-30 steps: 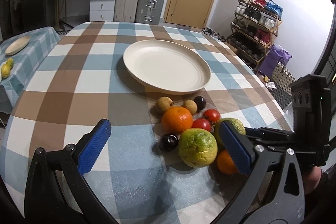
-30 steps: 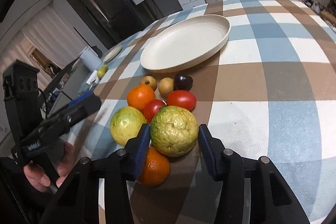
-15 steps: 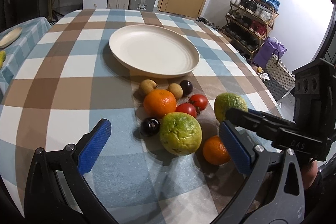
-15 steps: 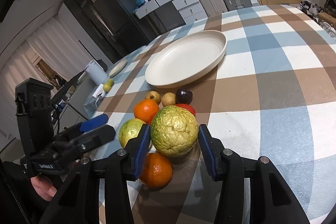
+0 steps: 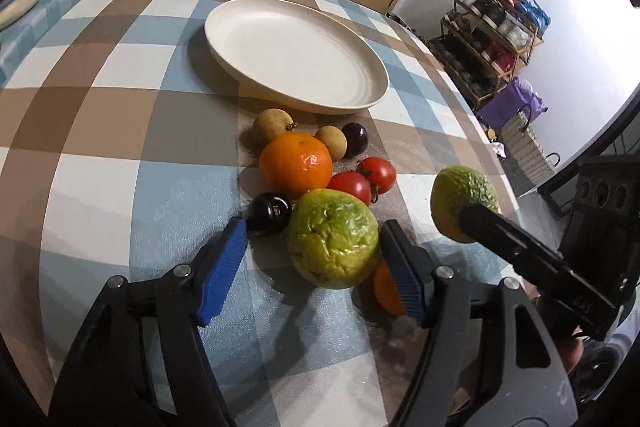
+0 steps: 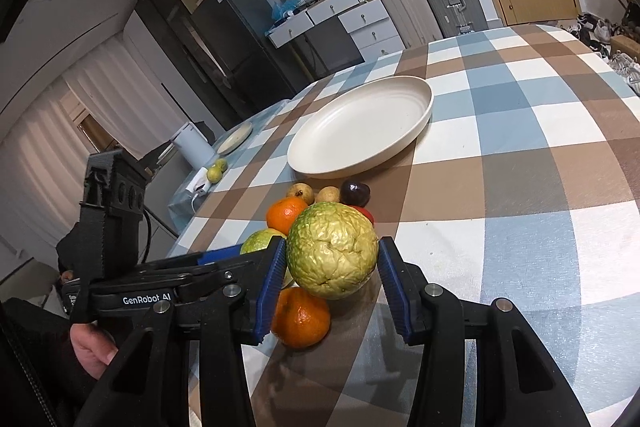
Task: Organize fruits
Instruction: 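Lift the yellow-green citrus with the right gripper while the left gripper lifts the green citrus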
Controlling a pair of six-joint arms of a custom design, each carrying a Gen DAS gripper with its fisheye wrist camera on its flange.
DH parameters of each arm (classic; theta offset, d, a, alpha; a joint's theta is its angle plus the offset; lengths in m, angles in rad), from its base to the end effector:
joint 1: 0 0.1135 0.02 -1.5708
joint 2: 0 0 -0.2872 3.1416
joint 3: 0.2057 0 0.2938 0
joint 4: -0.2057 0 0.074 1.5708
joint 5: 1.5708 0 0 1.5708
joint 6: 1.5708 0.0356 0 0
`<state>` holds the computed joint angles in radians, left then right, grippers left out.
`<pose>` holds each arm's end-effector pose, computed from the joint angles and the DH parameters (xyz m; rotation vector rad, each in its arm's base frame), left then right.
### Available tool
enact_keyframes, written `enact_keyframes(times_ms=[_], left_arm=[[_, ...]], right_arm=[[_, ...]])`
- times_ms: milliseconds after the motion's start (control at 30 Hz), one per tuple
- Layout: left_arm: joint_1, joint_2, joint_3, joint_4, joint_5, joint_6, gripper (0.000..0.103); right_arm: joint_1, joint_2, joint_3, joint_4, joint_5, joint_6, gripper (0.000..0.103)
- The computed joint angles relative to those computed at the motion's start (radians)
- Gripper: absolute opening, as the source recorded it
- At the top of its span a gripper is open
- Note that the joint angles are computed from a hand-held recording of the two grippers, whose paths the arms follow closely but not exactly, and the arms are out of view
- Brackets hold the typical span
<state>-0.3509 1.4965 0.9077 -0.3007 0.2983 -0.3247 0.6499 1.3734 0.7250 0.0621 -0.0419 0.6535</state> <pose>0.3150 -0.1264 0.2062 0.1671 2.5159 -0.6528 0.2542 0.1951 0.2086 -0.0214 2.2665 0.7750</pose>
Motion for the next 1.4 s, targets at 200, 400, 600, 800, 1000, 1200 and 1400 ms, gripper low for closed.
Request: enact_keyframes(times_ms=[200,400,600,800,1000,1200,1400], left_arm=[[-0.002,-0.006,0.0,-0.015,0.011,-0.015,0.061],[-0.019,-0.021,0.0,-0.04,-0.01,-0.029,0.057],[-0.044,-0.04,-0.001,-0.063,-0.038,-0.013,0.044],[-0.041,-0.042,-0.004,-0.06,-0.031,-0.011,0.043],[-0.044,-0.063,-0.008,-0.056,-0.038,0.005,0.043],[-0.031,-0.052,-0.014,-0.052,-0.008,0.004,0.043],[-0.024,-0.033,-0.004,-0.017,-0.001,-0.019,0.044]], right_arm=[[-0.006,-0.006,-0.013,0.02,-0.013,0.0,0.047],[-0.005,-0.012,-0.021,0.026,-0.012,0.003,0.047],[-0.008,-0.022,-0.036,0.039,-0.015,0.009,0.047],[-0.007,-0.023,-0.037,0.041,-0.012,0.011,0.047],[-0.011,-0.03,-0.051,0.064,-0.021,0.013,0.047],[-0.01,-0.025,-0.047,0.059,-0.021,0.011,0.047],[-0.009,-0.023,-0.043,0.05,-0.017,0.011,0.047]])
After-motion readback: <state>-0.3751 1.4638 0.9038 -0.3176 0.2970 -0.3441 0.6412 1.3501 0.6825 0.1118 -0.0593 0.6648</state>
